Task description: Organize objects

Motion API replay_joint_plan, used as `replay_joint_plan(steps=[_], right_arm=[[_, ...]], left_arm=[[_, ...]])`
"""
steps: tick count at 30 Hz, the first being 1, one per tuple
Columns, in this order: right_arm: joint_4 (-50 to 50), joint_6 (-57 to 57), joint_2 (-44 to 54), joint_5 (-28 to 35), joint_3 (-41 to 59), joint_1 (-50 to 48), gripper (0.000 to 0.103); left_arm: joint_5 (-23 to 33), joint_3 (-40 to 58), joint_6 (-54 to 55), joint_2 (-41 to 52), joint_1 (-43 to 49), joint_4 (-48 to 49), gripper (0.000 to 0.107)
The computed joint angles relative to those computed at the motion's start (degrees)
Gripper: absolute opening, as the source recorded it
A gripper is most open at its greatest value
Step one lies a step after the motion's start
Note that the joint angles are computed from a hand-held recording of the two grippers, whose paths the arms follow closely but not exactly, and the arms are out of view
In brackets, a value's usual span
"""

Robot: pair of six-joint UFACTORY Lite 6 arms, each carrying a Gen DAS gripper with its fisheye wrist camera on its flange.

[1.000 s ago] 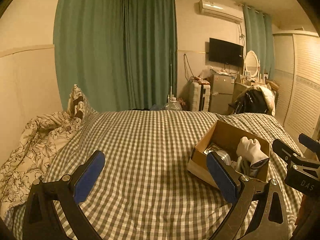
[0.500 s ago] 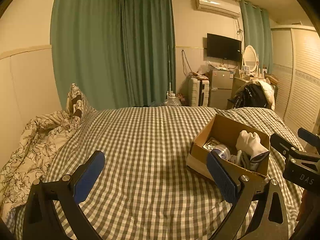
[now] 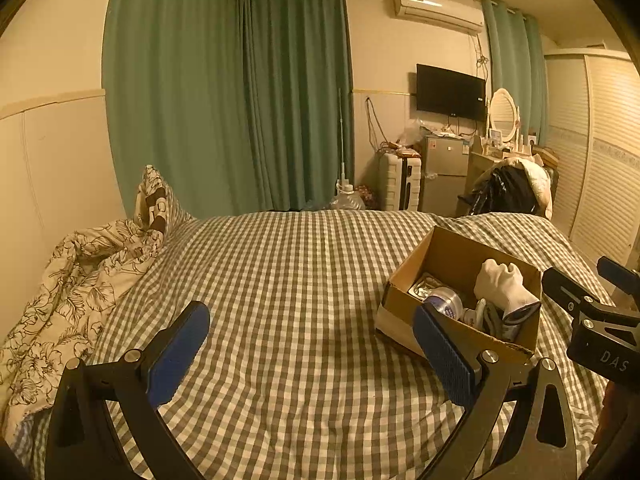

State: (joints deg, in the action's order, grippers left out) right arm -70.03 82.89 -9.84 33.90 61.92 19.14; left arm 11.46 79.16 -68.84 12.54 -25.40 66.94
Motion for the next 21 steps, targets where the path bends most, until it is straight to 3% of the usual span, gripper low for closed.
replay_joint_plan(steps=[21], right_arm=[[0.67, -0.39, 0.14, -0.23, 0.14, 0.34, 0.103]], left_arm=[[0.63, 0.73, 0.76, 0.09, 0.08, -0.46, 0.103]])
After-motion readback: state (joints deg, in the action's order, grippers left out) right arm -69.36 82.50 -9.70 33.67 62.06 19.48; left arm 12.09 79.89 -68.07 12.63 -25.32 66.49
